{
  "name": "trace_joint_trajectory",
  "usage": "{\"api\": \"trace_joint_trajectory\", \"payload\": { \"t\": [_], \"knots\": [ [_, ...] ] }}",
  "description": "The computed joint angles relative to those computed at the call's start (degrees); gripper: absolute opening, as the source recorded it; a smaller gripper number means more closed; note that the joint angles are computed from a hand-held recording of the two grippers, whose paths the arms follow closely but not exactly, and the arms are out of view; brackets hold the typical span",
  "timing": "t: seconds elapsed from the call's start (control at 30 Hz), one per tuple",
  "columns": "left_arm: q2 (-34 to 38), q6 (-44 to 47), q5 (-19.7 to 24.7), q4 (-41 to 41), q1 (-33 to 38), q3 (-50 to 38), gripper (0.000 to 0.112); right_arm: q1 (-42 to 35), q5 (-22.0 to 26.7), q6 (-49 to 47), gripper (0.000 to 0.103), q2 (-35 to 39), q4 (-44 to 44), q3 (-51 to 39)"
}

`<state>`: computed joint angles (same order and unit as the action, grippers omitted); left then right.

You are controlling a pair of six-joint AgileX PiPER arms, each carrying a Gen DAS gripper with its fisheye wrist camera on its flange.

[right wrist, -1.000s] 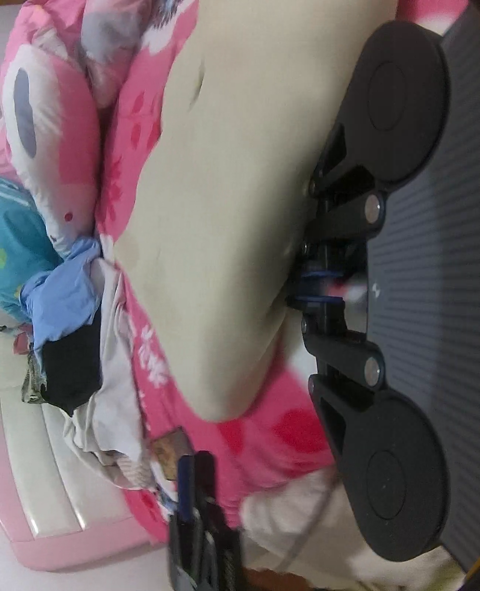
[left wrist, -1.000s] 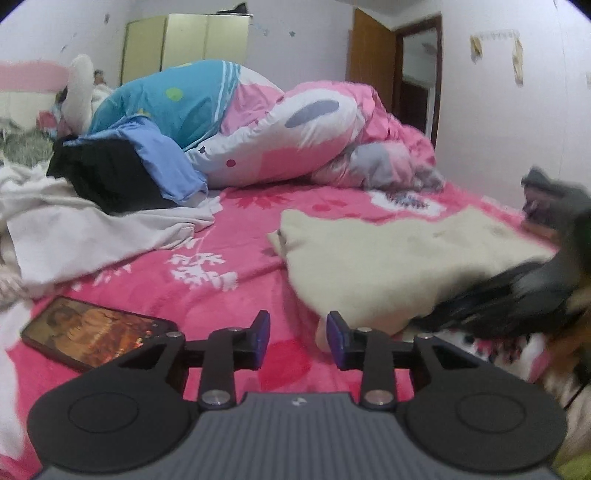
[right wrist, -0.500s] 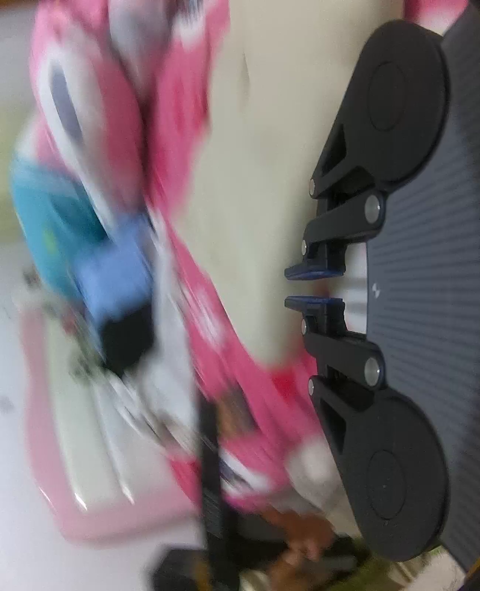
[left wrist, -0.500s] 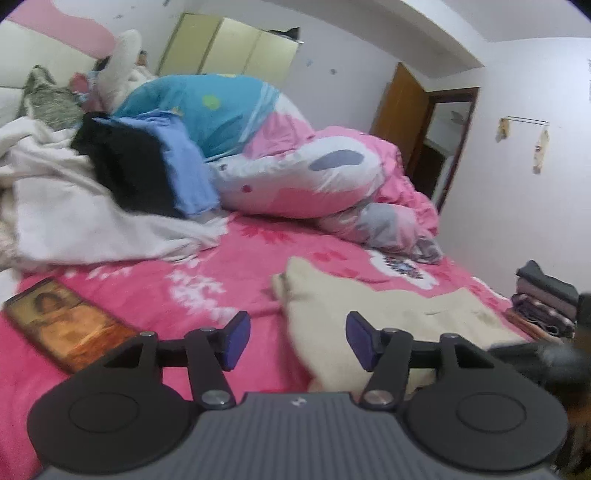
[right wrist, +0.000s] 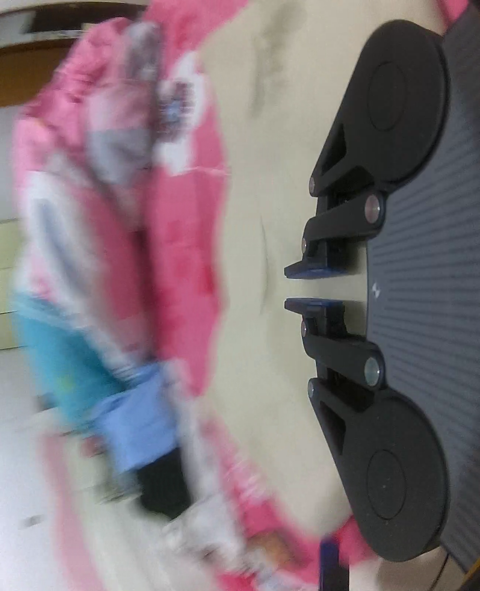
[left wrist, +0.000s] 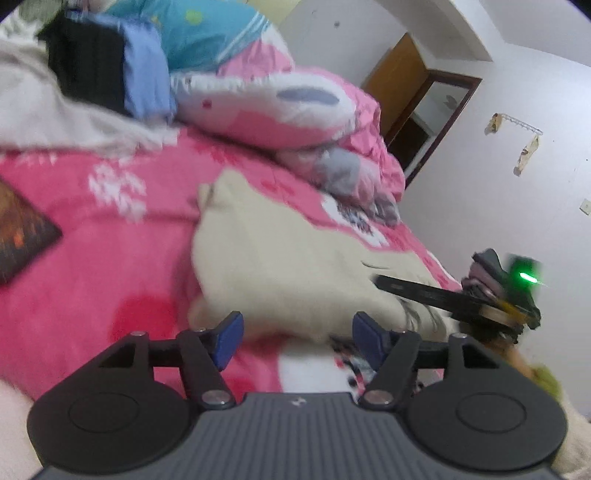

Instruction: Fold clothes

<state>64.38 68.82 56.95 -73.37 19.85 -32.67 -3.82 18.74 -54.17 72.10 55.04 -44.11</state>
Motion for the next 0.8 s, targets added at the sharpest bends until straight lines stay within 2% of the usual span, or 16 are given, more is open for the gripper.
{"api": "trace_joint_trajectory", "payload": {
  "t": [0.07,0.17,0.23,0.3,0.43,0.6,0.67,0.7,0.8],
  "knots": [
    [0.11,-2.72,-1.48,1.13,-2.15,0.40,0.067,0.43,1.08,6.08,0.008,6.46,-6.27,-4.98],
    [-0.18,-3.94,-3.76,0.87,-5.34,1.08,0.069,-1.51,8.83,16.31,0.006,14.48,-14.42,-16.64],
    [0.09,-4.03,-4.67,0.45,-7.41,1.25,0.071,-2.47,11.88,18.97,0.005,18.11,-15.43,-21.61],
    [0.86,-4.70,-4.99,-0.02,-8.60,1.11,0.071,-3.67,13.45,19.31,0.005,19.12,-13.00,-22.77],
    [2.62,-5.89,-4.49,-1.33,-9.24,0.82,0.072,-5.47,12.73,13.99,0.010,14.69,-4.40,-16.91],
    [3.18,-5.81,-3.31,-2.18,-7.58,0.89,0.072,-8.18,12.64,8.44,0.011,6.86,1.20,-11.10],
    [3.30,-6.01,-3.28,-2.57,-7.02,0.94,0.073,-9.21,12.94,2.30,0.013,3.89,5.51,-8.41],
    [3.23,-6.21,-3.46,-2.75,-6.75,1.01,0.073,-9.77,13.52,-1.63,0.016,2.18,8.15,-6.82],
    [2.51,-6.87,-4.81,-2.87,-5.83,1.29,0.074,-9.13,15.23,-15.10,0.034,-4.56,13.44,-0.56]
  ]
}}
